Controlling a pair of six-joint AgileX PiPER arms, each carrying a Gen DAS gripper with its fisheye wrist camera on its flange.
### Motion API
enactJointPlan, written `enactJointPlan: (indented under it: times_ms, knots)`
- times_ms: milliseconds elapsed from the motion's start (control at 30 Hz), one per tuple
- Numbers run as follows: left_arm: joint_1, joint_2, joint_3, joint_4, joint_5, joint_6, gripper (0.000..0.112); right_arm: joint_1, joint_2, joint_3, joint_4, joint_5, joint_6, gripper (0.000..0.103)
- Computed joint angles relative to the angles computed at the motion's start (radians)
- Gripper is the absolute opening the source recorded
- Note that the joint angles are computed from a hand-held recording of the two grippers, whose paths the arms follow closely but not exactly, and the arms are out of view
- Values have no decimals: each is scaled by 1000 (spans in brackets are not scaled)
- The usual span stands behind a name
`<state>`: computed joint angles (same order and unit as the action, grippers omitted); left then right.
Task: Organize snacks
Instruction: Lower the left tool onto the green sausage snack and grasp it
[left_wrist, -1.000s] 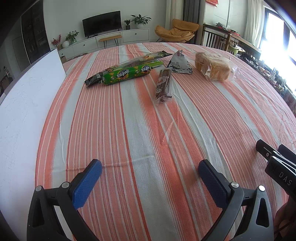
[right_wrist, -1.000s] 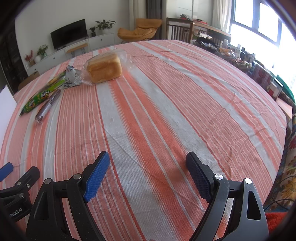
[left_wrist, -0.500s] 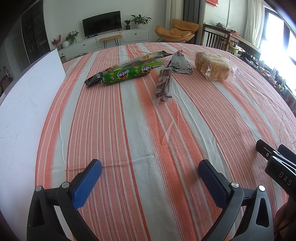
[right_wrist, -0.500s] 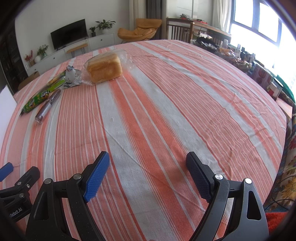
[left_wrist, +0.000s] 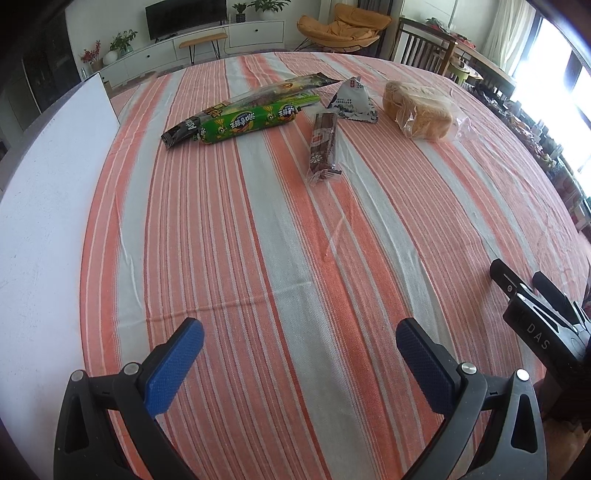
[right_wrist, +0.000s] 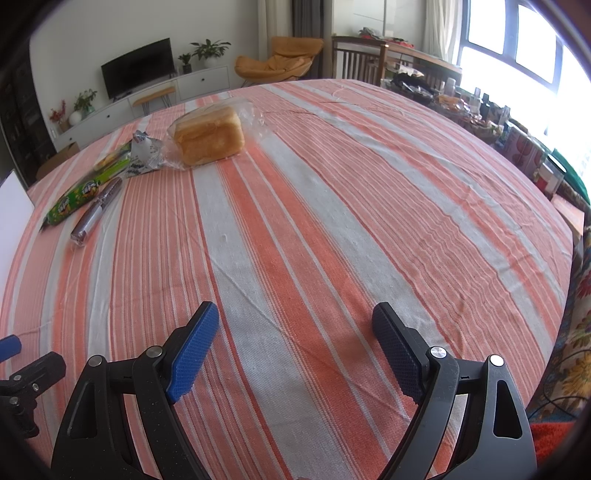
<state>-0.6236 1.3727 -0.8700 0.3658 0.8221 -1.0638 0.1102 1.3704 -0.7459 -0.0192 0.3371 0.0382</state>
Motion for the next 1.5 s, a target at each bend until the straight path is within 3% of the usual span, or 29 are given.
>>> enactJointPlan:
  times_ms: [167, 333, 467, 633, 733, 867, 1000, 1067, 1133, 1333, 1500]
  knots:
    - [147, 23, -167, -49, 77, 216, 103, 0, -1, 1, -1, -1, 1, 88]
    - [297, 261, -423, -55, 143, 555, 98, 4, -1, 1, -3, 2, 4, 90]
    - [360, 414, -541, -10, 126, 652, 75, 4, -1, 1, -2, 2, 3, 90]
    - [425, 481, -579, -67, 34, 763, 74, 4, -1, 1, -2, 2, 3, 91]
    - [424, 487, -572, -98, 24, 794, 75, 9, 1, -1, -9, 4, 12, 92]
    - [468, 474, -574, -304, 51, 965, 70, 9, 0, -2, -7, 6, 11, 92]
    - [471, 480, -573, -313, 47, 961, 63, 11, 0, -2, -11, 5, 16, 92]
    - [481, 478, -568, -324, 25, 931, 39, 8, -1, -2, -5, 6, 8, 92]
    - [486, 479, -568, -301, 9, 859, 23, 8, -1, -2, -4, 7, 7, 92]
    - [452, 369, -399, -247, -82, 638, 23, 9, -1, -2, -7, 7, 11, 92]
    - [348, 197, -196, -155, -69, 357, 23, 7, -2, -2, -3, 8, 6, 92]
